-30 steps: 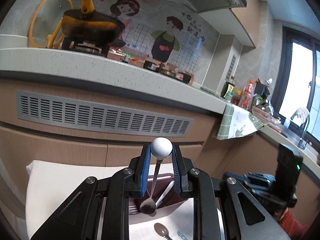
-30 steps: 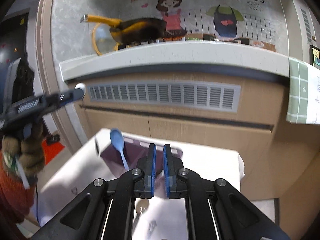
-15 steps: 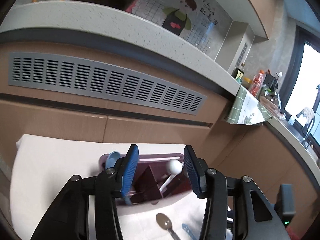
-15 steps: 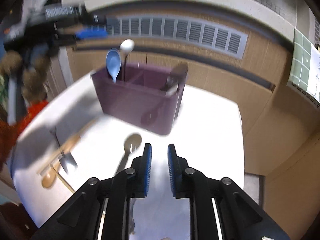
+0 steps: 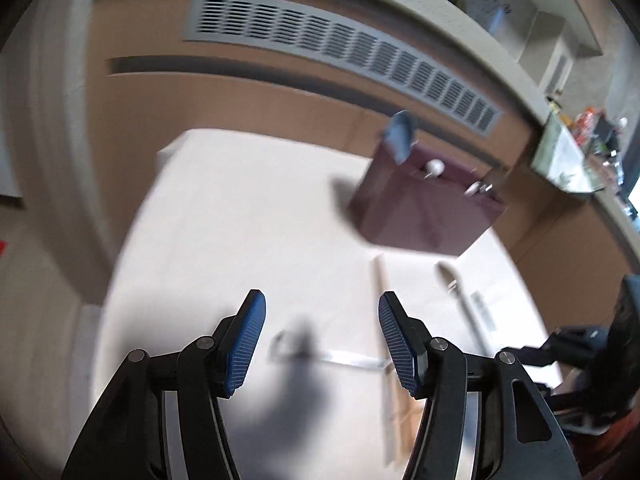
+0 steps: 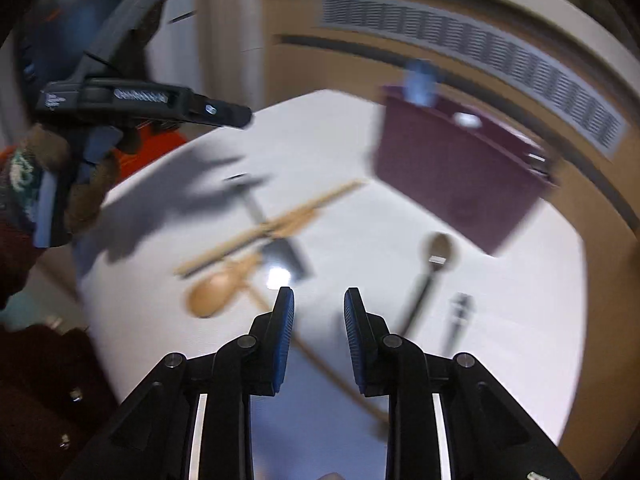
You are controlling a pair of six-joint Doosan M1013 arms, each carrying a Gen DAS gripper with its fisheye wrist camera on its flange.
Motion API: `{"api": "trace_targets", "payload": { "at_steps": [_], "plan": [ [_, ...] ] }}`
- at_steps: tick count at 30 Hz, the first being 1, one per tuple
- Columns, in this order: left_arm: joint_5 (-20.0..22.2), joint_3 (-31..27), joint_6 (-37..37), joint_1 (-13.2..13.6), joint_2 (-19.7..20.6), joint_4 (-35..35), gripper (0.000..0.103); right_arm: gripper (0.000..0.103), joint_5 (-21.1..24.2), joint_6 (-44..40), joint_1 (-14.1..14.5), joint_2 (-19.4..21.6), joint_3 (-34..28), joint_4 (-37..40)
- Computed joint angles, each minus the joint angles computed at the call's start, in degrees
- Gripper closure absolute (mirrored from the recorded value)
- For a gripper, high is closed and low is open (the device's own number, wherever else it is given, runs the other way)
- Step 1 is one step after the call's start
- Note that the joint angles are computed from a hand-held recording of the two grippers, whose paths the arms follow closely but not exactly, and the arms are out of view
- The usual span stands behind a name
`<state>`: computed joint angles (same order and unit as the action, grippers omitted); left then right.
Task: Organize utensils
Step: 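Move both open tools back down toward the utensils on the table, then grasp a wooden chopstick with the right tool while left grasps the other chopstick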
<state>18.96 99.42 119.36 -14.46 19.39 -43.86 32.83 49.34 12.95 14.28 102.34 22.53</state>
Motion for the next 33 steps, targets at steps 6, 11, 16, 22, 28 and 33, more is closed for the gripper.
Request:
{"api": "trace_targets", "payload": {
  "at_steps": [6,11,16,22,28,33],
  "plan": [
    [1.3,3.9,11.2,2.0,-1.8,-11.1,0.044,0.079,7.1,-4.9,2.1,2.8,-2.8,-1.9],
    [6.6,3.2,14.2,2.1,-0.5,-12.5,0.044,0.079,8.2,5.9,2.6,4.4,-4.0,-12.0],
    [13.2,2.2,18.7,0.8,0.5,-15.2,0.044,0.079,4.9,22.4,0.6,4.6,-3.8,-18.1],
    [16.0,2.7,19.3,-2.6,-0.1,-12.7,0.044,0.078,2.0,30.4,-2.1,2.4,-1.5,-16.8],
    [5.4,3.4,0.0,-7.4,-0.7,5.0,0.044,0.075,-4.6,40.4,-2.4,-1.8,3.4,-23.7],
    [5.7,3.5,-1.0,-8.7,-0.5,6.4,0.044,0.075,-5.6,41.8,-2.3,-3.4,5.3,-27.4]
  ]
}}
